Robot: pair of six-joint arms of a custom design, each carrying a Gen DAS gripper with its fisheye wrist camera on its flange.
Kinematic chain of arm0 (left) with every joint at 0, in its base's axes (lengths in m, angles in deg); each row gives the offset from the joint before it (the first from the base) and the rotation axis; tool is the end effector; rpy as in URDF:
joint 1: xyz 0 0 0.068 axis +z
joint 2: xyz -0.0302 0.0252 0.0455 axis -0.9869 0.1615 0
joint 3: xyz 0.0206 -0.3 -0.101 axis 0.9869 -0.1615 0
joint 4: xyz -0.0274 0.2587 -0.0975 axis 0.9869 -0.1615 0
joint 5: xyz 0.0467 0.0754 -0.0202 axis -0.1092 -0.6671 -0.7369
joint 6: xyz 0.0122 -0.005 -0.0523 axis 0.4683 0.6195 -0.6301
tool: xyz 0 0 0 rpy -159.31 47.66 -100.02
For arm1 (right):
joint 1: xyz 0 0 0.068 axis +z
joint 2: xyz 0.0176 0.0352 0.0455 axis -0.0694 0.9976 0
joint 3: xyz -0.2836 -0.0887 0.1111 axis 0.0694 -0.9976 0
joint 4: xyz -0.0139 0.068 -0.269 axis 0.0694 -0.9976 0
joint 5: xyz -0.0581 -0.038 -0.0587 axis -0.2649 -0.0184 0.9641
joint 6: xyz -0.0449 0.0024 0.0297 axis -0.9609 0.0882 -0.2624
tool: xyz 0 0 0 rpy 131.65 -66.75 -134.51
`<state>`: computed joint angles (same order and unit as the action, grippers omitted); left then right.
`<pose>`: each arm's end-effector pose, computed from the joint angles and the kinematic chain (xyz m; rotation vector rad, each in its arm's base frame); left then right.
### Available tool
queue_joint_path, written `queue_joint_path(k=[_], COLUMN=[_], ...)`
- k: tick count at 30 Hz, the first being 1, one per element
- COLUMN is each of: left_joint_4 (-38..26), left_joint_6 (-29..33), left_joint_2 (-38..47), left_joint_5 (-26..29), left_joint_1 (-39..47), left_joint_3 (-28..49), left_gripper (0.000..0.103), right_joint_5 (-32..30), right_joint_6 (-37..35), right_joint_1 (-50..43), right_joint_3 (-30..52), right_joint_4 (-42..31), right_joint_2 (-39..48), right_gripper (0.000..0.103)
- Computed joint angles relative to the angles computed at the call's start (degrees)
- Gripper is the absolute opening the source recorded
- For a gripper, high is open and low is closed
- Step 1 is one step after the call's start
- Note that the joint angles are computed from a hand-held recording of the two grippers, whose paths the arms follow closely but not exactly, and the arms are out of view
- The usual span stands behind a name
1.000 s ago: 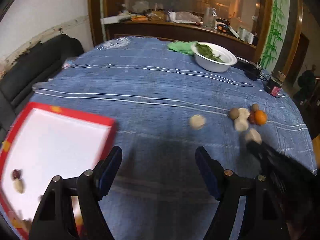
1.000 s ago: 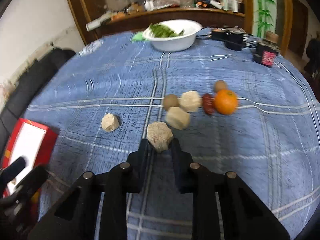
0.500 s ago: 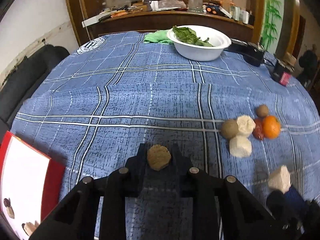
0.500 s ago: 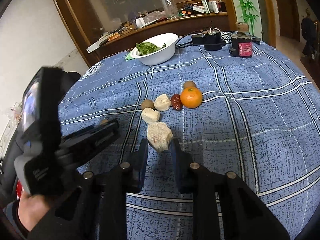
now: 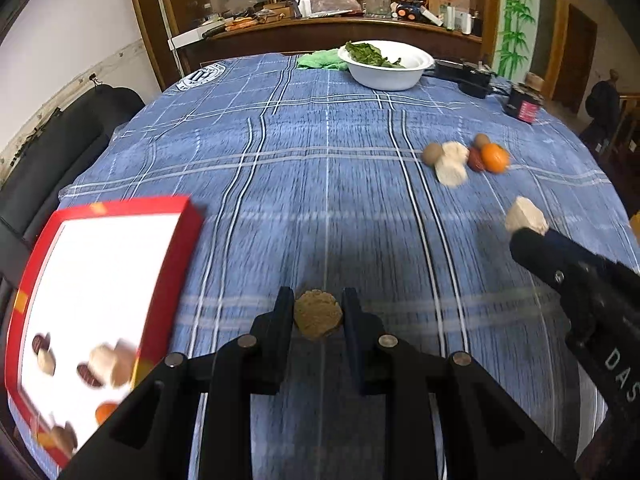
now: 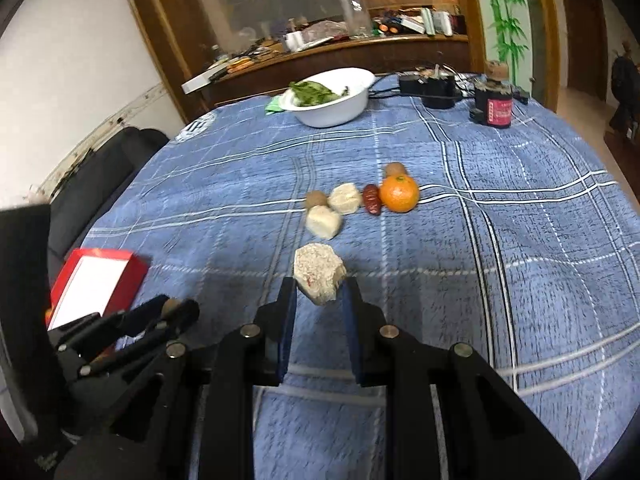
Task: Organize fruits
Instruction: 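Grasp the beige rough chunk with the right tool while the left tool grasps the tan round cookie, then carry the beige chunk and tan cookie with both tools over the red-rimmed tray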
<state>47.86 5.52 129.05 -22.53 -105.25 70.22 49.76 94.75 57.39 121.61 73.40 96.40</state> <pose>0.2165 -0.0979 0.0512 0.6523 2.4209 -0.1047 0.1689 0.2610 0.0489 0.5478 2.2750 0.1757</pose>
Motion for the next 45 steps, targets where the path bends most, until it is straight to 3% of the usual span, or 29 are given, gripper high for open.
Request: queue_joint_path(k=[10,15,27,37,45], left_joint_4=[0.64,-1.39,-4.39,-2.09,-4.66], left_joint_6=[7.09,10.34,21.13,22.76,24.9], left_joint_2=[-8.84,-11.21,-13.33,-11.78,-14.0], left_joint_5=[9.92,14.2,24.23,24.53,26.14], left_joint_1=[10.09,15.73,31.97,33.42,37.02], left_joint_3=[-9.56,-10.75,-13.22,-14.63,-14.31], left_gripper=[0.023,0.023,0.023,0.023,0.023], right_joint_5=[5.15,7.24,9.8,8.09,7.37], right_joint_6=[12.94,16.33,18.51,20.42,19.98], right_joint_1=[12.98,16.68,20.04,20.89,20.66], right_joint_3=[7.86,11.72,17.02,17.59,17.54], right_joint_4=[-20.3,-25.74,-29.06,-28.17,-27.68], right_joint_2=[-0.97,-0.49,2.35,4.61,4.99], right_gripper=[0.025,0.025,0.025,0.025,0.025])
